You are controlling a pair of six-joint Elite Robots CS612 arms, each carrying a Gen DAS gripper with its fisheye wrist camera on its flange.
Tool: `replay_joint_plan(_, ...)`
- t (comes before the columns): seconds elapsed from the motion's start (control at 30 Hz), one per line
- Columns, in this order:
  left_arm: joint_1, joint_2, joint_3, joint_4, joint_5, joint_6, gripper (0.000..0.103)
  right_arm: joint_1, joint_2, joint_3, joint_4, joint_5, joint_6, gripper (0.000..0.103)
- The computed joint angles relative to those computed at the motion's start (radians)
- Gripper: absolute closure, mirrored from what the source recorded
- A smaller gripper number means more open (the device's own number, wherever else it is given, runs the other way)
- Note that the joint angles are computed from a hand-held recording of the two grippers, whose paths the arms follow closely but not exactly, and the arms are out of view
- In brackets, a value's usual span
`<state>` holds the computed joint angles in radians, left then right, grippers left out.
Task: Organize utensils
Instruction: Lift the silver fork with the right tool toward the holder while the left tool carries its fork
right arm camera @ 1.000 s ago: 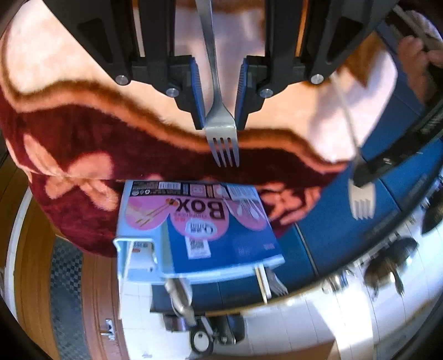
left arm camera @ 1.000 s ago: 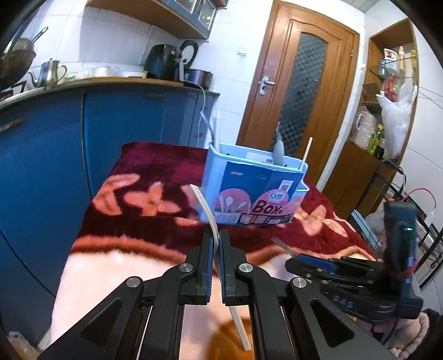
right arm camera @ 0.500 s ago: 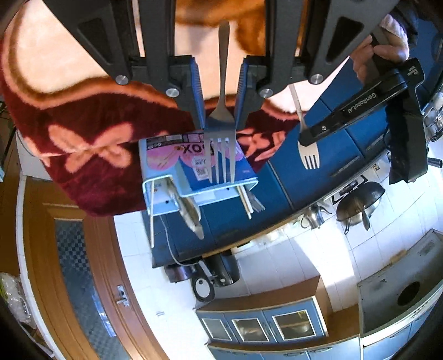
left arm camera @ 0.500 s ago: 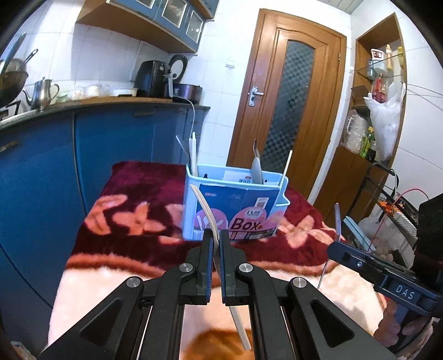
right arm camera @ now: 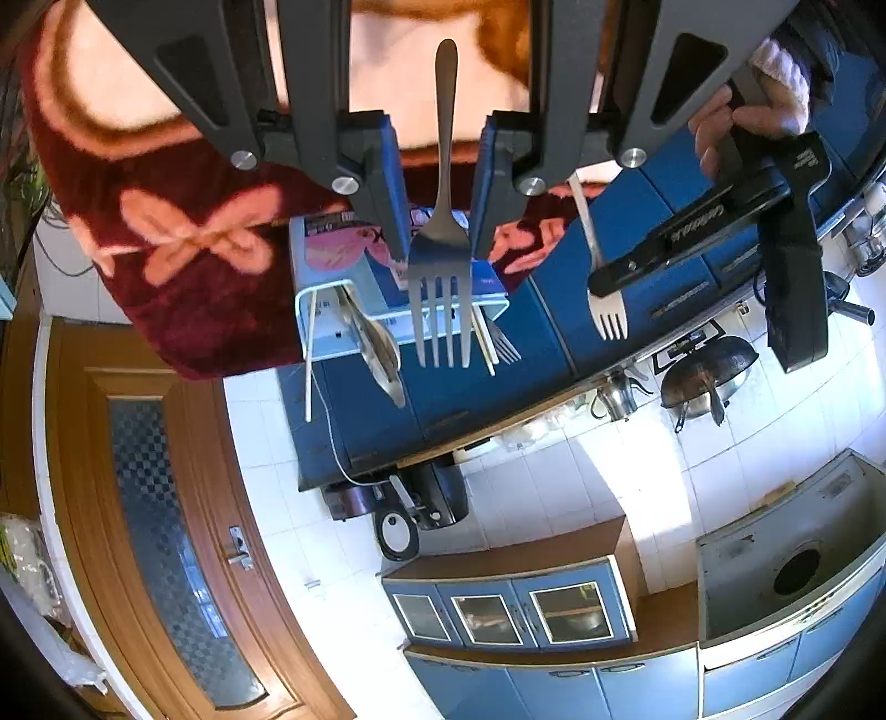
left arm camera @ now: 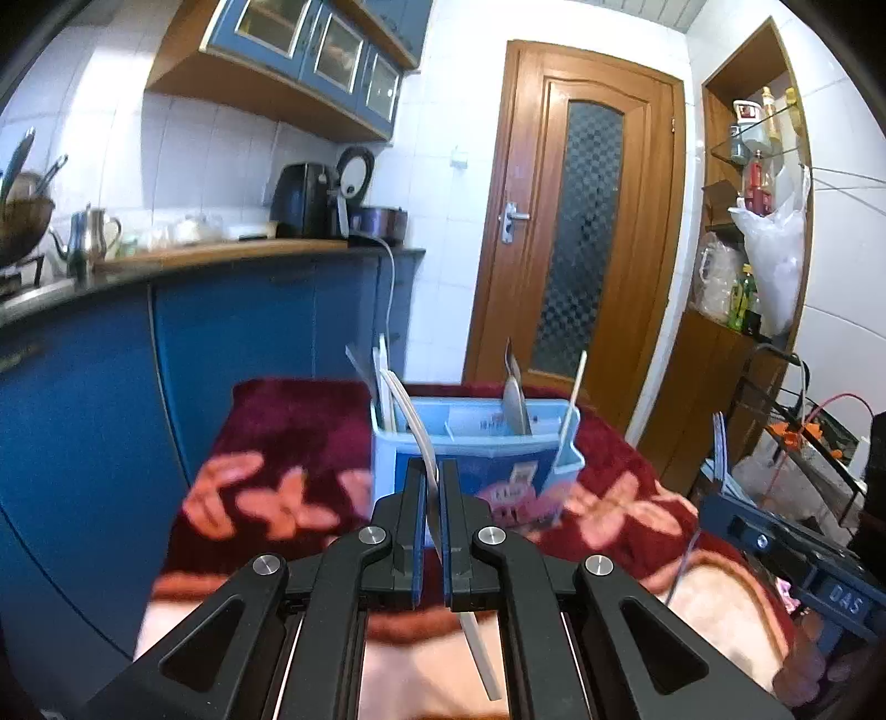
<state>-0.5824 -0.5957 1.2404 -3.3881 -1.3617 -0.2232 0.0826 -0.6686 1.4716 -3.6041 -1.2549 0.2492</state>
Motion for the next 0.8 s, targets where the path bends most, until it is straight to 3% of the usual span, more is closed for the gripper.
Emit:
replay_joint_plan(0.23,0.0,0.024,-0.08,0.004,0.045,0.062,0.099,-0.005,0.0,-0.009,0.003,-0.003,-0.007,0.079)
replay_joint_plan(0.5,0.01,0.056,-0.168,-0.022,0.055,0.063,0.099,-0.01,0.003,-0.023,0.014,-0.008,-0.007,0.079)
replay_joint_plan(0.8,0.018,0.125,-0.314,-0.031,0.086,0.081,0.099,-0.013,0.008,-0.035,0.023,-0.008,-0.007,0.079)
